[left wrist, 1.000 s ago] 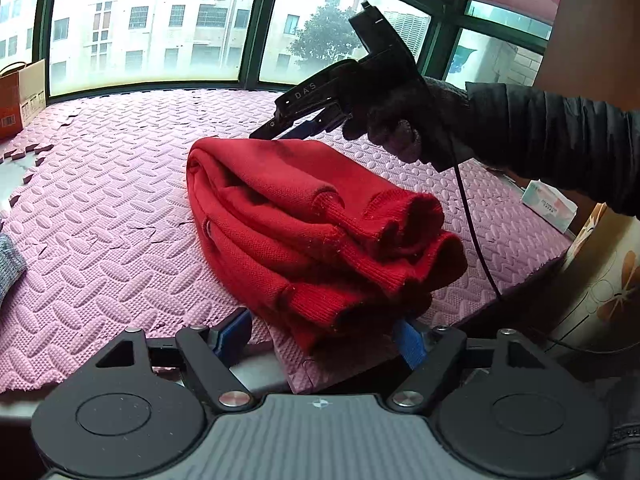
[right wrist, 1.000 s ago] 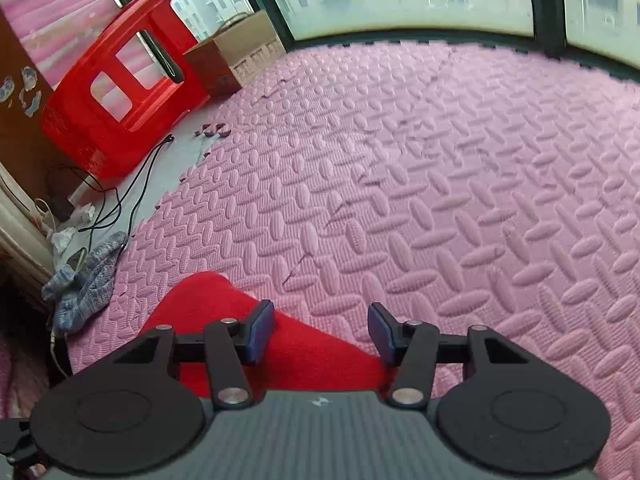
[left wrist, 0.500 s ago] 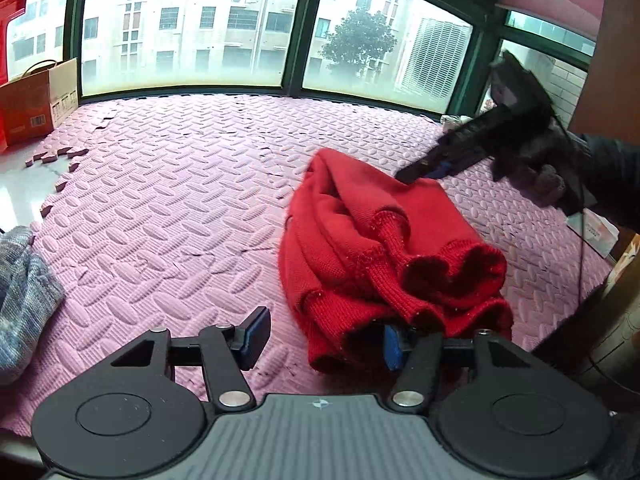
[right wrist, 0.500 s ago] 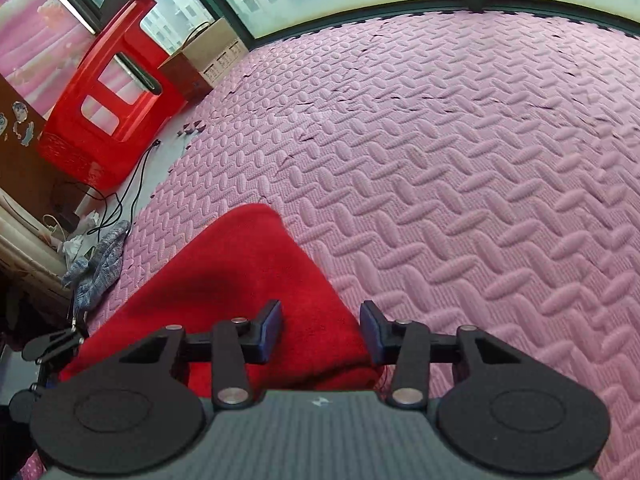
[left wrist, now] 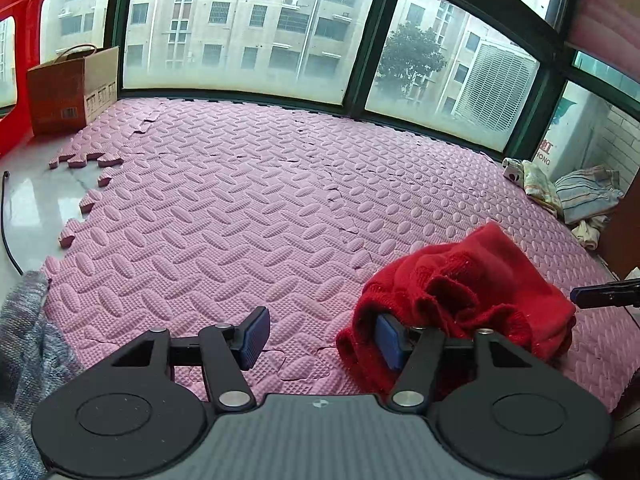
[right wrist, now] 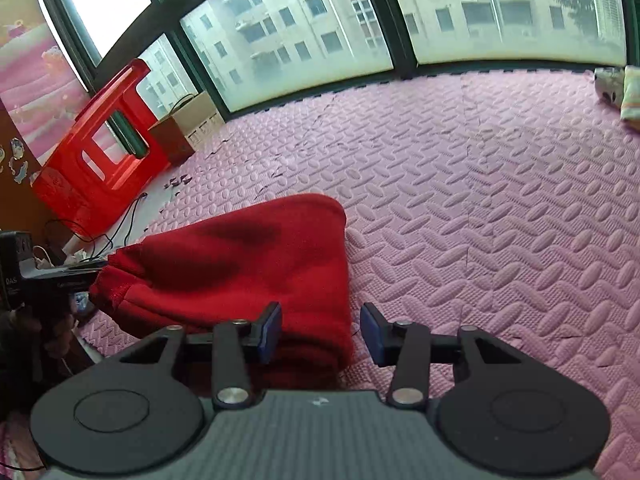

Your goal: Fold clothes

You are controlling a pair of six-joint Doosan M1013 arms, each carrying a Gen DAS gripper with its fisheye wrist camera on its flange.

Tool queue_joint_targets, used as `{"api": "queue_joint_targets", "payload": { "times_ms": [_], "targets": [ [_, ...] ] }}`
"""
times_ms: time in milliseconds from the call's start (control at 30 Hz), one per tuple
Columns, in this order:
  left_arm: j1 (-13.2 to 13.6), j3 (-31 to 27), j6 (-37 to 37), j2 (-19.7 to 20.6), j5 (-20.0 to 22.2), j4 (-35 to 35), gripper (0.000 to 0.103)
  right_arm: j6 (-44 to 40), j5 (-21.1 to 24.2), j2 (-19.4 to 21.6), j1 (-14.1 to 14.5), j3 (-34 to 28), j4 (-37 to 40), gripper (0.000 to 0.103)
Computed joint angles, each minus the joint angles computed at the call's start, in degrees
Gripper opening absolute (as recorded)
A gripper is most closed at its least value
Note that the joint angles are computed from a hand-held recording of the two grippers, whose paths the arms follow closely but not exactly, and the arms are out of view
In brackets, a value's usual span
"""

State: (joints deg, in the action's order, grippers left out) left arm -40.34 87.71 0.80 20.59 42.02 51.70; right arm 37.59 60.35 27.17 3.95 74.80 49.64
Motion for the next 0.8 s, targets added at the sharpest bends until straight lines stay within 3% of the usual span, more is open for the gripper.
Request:
{"api": "queue_joint_targets", "payload": {
  "times_ms": [100,167,300,400,567,633,800],
  "targets": [
    [-1.1,0.0,-3.6,-0.9,1.9,3.5,0.078,-5.5,-4.3,-1.7,0.2,2.9,3.0,0.044],
    [-1.9,-0.4,-6.0,-1.1,3.4,6.0,0.095,-8.2,-6.4,-2.4,0.5,4.5,5.1,0.044],
    [-3.5,-1.6,-8.7,-1.0,3.7,11.0,0.103,-16.7,-13.2,-4.4,1.9,8.8,8.9,0.044],
    [-4.0,-3.4,-7.9,0.1,3.1,11.8,0.103,-24.0,-16.9,-5.7,2.8,12.1,12.7,0.051],
    [-3.2,-7.9,-3.2,3.5,4.0,6.7,0.103,-30.3,-19.5,-6.6,3.6,15.0,16.7,0.058],
    [-2.9,-9.9,-1.2,5.1,6.1,5.0,0.103,-31.4,-20.7,-6.7,3.8,15.7,17.4,0.064],
    [-1.7,-12.2,1.8,7.4,10.3,0.9,0.103,-35.0,-21.4,-6.9,3.9,16.7,18.9,0.067]
  ]
}}
